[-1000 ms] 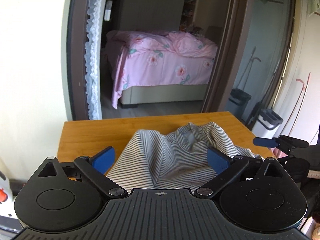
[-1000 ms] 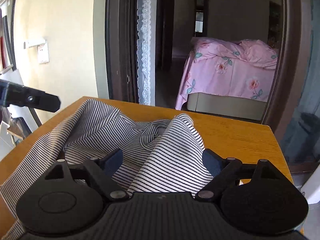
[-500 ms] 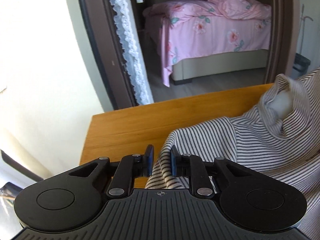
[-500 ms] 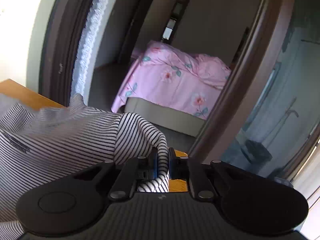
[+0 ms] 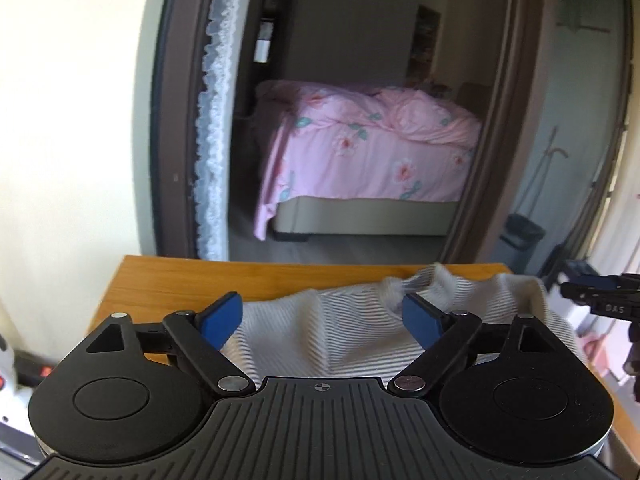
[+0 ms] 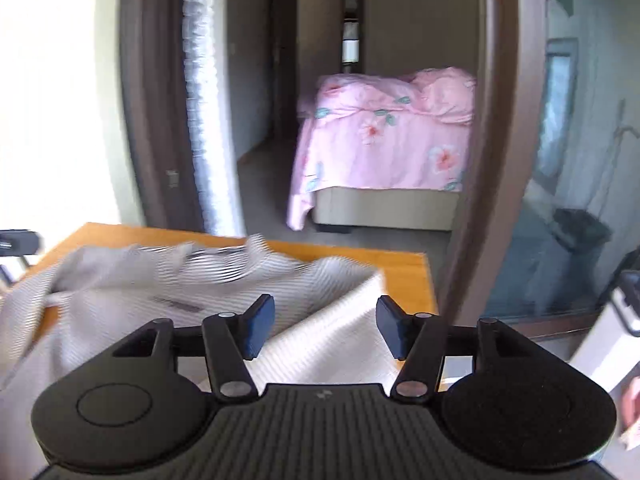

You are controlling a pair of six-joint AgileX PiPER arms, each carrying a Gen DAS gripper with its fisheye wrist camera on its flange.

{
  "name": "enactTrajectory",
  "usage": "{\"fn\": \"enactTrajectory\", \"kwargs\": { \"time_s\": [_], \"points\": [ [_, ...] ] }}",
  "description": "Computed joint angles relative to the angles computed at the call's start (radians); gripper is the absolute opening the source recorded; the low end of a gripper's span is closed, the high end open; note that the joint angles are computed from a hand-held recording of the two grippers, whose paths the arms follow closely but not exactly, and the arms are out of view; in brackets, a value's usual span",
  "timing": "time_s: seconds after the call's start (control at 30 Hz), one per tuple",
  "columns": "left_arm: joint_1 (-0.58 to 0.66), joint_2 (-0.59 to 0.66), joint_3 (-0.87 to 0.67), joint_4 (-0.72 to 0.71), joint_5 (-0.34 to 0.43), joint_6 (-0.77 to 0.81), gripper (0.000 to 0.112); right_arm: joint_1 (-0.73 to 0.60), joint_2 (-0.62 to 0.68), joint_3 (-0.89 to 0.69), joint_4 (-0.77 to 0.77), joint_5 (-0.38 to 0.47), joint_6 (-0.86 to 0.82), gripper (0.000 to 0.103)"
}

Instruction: Fold clothes

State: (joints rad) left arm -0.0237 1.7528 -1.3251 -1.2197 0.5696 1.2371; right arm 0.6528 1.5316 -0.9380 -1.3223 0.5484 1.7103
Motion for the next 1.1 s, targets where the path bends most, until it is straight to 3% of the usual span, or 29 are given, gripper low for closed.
{"fn": "enactTrajectory", "kwargs": {
  "time_s": [0.1, 0.23, 0.3, 0.33, 0.37, 0.53, 0.63, 0.73, 0.83, 0.97, 1.1],
  "points": [
    [-0.022, -0.027, 0.131, -0.172, 0.078, 0.199, 0.097, 0.165, -0.015, 0.032, 0.087, -0.016, -0.100, 0.062],
    [-0.064, -0.037, 0.249, -0.219, 0.081, 0.336, 0.098, 0.300, 0.136, -0.030, 0.156, 0.102, -0.138, 0.062],
    [-0.061, -0.057, 0.290, -0.261, 0.078, 0.423, 0.098, 0.324, 0.182, -0.037, 0.101, 0.139, -0.074, 0.061],
    [-0.054, -0.066, 0.299, -0.255, 0.081, 0.427, 0.098, 0.327, 0.191, -0.046, 0.091, 0.164, -0.072, 0.044],
    [-0.048, -0.075, 0.308, -0.244, 0.081, 0.421, 0.098, 0.321, 0.187, -0.064, 0.112, 0.198, -0.110, 0.010],
    [0.049, -0.144, 0.369, -0.223, 0.168, 0.451, 0.101, 0.234, -0.001, -0.046, 0.039, 0.419, -0.033, 0.010],
    [0.106, -0.186, 0.358, -0.151, 0.203, 0.382, 0.103, 0.157, -0.108, -0.090, -0.016, 0.490, -0.044, 0.009],
    [0.143, -0.216, 0.327, -0.085, 0.197, 0.321, 0.103, 0.090, -0.146, -0.186, -0.043, 0.449, -0.074, 0.009],
    [0.194, -0.231, 0.321, -0.074, 0.223, 0.305, 0.103, 0.042, -0.091, -0.320, -0.028, 0.354, -0.139, 0.009],
    [0.255, -0.235, 0.311, -0.048, 0.256, 0.283, 0.103, 0.016, 0.089, -0.560, 0.065, 0.234, -0.291, 0.007],
    [0.298, -0.254, 0.321, 0.006, 0.252, 0.309, 0.103, 0.012, 0.295, -0.808, 0.223, 0.169, -0.460, 0.004]
  ]
}}
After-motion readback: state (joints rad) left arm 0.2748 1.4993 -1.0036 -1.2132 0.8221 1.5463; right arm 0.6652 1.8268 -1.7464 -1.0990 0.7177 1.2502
